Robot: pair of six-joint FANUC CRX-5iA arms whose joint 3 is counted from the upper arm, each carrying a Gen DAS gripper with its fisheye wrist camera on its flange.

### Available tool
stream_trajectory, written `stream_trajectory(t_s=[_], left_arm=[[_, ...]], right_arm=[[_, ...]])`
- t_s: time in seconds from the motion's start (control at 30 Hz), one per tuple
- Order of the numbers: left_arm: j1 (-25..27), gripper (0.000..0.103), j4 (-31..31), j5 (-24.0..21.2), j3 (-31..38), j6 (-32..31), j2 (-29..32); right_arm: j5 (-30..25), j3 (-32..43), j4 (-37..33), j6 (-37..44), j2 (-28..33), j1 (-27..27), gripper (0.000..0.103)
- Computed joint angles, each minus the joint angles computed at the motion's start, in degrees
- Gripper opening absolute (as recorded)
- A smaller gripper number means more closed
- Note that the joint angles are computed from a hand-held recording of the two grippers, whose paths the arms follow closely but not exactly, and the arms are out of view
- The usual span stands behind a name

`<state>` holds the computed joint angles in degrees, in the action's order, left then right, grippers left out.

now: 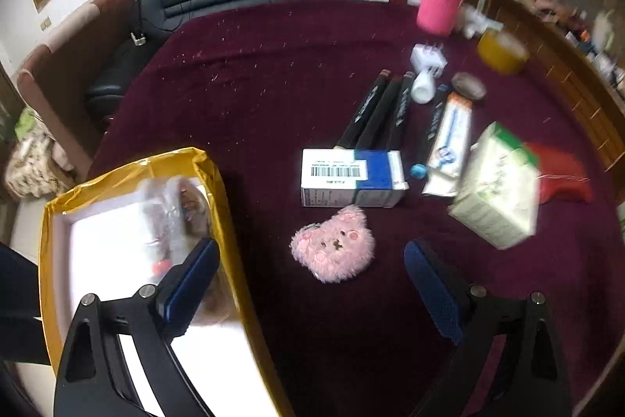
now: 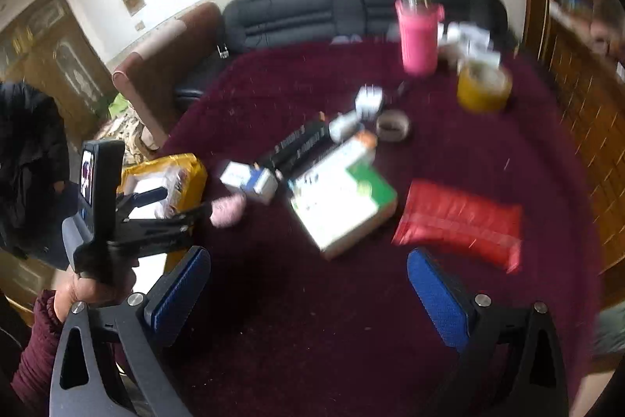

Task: Organize objects
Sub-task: 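Grasp the pink plush bear with the left gripper and lift it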

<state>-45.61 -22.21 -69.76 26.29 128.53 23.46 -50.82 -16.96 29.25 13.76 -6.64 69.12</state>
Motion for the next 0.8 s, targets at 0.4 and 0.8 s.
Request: stream_trajectory(t_s=[0.4,0.8], left_arm=[[-0.2,0.042,3.5,-5.4,7.0,-2.1,8.1],[-5.7,0.039,5.8,12.4,-14.7,9.6,-10.5]], right_arm=[[5.2,-7.2,-0.7,-3.4,-2.7,-0.4,0.103],[0.4,-9.4,4.1,-10.0,-5.3,6.6,0.103]])
